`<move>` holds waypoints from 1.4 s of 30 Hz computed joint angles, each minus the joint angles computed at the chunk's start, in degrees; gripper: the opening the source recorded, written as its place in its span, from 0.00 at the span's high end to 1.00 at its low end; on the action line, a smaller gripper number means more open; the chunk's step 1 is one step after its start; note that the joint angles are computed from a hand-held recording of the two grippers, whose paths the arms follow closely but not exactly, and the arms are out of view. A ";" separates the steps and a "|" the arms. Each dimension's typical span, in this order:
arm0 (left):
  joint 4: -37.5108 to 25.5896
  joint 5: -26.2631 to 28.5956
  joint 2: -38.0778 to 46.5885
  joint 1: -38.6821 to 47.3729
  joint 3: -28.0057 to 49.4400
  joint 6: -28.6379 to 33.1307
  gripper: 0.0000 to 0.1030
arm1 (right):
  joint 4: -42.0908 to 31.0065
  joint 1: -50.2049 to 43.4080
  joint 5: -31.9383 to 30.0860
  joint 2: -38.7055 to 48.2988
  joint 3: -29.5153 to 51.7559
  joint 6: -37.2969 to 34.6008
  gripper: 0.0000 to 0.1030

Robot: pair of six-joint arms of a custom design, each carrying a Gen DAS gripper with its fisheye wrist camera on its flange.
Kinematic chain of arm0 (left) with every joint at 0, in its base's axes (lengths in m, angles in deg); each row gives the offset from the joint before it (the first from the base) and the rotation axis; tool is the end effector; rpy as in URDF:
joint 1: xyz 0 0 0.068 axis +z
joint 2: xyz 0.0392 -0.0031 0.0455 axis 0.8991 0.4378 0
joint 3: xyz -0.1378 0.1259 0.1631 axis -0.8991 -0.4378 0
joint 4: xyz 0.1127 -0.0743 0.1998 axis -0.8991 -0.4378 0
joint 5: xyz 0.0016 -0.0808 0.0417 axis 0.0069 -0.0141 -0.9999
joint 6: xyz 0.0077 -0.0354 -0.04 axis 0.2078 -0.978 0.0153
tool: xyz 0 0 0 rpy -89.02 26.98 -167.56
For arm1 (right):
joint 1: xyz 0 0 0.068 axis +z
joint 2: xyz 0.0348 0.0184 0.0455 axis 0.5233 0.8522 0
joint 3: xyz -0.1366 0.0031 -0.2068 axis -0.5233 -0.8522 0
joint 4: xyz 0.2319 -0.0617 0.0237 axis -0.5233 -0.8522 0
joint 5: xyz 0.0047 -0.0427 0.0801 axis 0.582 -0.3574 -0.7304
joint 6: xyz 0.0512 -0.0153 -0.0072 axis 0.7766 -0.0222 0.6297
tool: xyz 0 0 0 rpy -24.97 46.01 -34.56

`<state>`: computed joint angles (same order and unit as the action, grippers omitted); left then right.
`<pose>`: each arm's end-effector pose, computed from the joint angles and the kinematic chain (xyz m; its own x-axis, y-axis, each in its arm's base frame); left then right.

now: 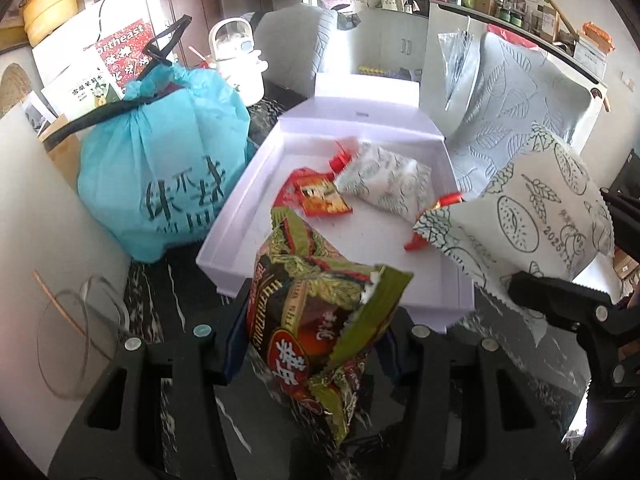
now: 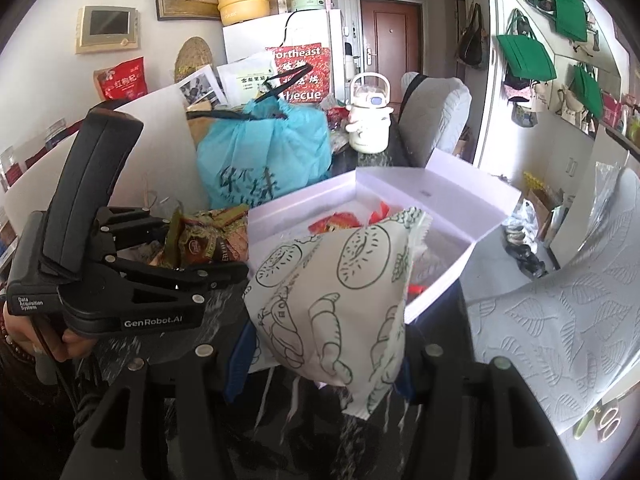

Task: Organize objects
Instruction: 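Lower the chip bag and bread bag into the white box with both grippers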

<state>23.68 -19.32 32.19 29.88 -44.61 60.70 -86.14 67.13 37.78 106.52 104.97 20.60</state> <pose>0.2071 -0.1365 0.1900 -0.6760 0.4055 -0.6153 0.4823 0.8748 0.0466 0.1379 0.0872 0.2269 -0.6720 -0.1070 -0.7328 -0.2116 0.9760 0.0515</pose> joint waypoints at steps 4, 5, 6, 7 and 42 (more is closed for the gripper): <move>1.21 0.34 3.25 1.48 2.83 0.99 0.50 | 2.56 -5.00 -2.83 3.58 2.18 -3.31 0.43; 1.59 0.55 4.28 1.96 3.65 1.25 0.50 | 3.05 -5.67 -3.09 4.31 2.65 -3.73 0.43; 1.89 0.64 5.02 2.27 4.24 1.42 0.50 | 3.89 -6.78 -3.62 5.40 3.29 -4.47 0.43; 2.20 0.64 5.78 2.57 4.87 1.61 0.50 | 4.44 -8.02 -4.45 6.40 3.99 -5.35 0.43; 7.28 -2.30 32.18 1.40 20.76 6.30 0.50 | 19.72 -22.50 -13.66 34.86 9.90 -13.39 0.43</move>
